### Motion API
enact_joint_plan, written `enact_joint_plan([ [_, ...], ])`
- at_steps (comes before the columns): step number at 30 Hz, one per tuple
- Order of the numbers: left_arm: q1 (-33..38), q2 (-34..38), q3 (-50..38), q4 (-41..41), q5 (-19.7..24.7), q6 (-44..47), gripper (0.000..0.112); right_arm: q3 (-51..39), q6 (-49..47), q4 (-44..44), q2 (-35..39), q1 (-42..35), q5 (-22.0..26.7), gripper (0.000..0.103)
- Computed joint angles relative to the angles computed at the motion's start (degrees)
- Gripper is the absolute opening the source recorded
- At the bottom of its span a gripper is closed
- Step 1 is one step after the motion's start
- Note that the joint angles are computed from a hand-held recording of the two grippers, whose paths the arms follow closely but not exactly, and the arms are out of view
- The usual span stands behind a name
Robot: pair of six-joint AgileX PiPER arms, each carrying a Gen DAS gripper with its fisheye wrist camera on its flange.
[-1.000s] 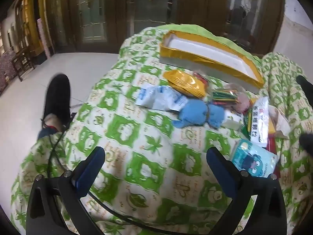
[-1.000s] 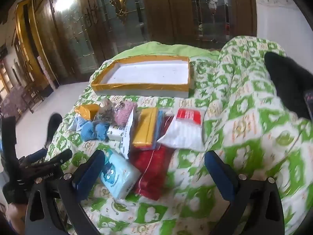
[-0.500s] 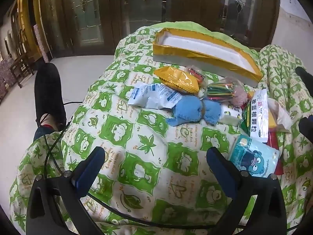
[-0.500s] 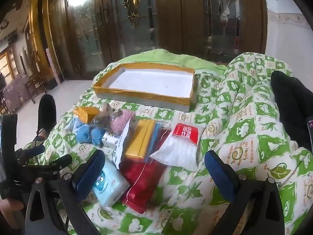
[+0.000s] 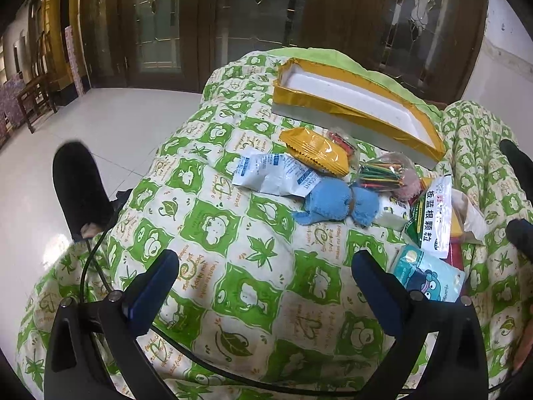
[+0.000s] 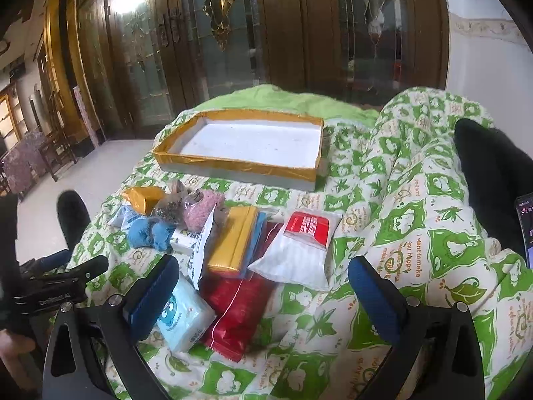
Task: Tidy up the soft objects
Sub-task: 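Move both tools toward the pile of packaged items beside the tray, then grasp the teal cartoon tissue pack with the left gripper while the right grasps the white-red wipe pack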
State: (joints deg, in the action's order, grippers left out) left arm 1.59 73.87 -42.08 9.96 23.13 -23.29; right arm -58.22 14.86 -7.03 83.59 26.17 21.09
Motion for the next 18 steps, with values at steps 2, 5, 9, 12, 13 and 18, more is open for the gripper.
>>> enact_joint_plan([
  [2,-0.35,0.15,-0.42,0.70,0.26,-0.13,0.103,-1.83,-5.11,5.03,0.19,-1.72,2.54,0.103],
  [5,-0.48,0.26,-1.20,-2.93,0.54,3.03,0.103,-3.34,-11.77,11.63,0.39,-4.37,4.31,0.102],
  [9,-1.74,1.21,-3.53,-8.67,1.49,8.49,0.103,-5.78,-17.96,18.43,1.72,-7.20,6.65,0.099],
  [12,-2.20,3.62,-6.51,-18.08,3.27,18.45,0.103,-6.81,-20.52,21.34,2.95,-8.42,7.08,0.096],
  [13,-2.76,4.38,-7.23,-21.38,3.76,22.20,0.103,-6.85,-20.97,21.84,3.34,-8.61,6.99,0.095],
  [18,-4.67,7.14,-8.30,-36.00,7.16,40.64,0.103,-6.88,-22.84,23.72,4.19,-9.37,7.68,0.093],
])
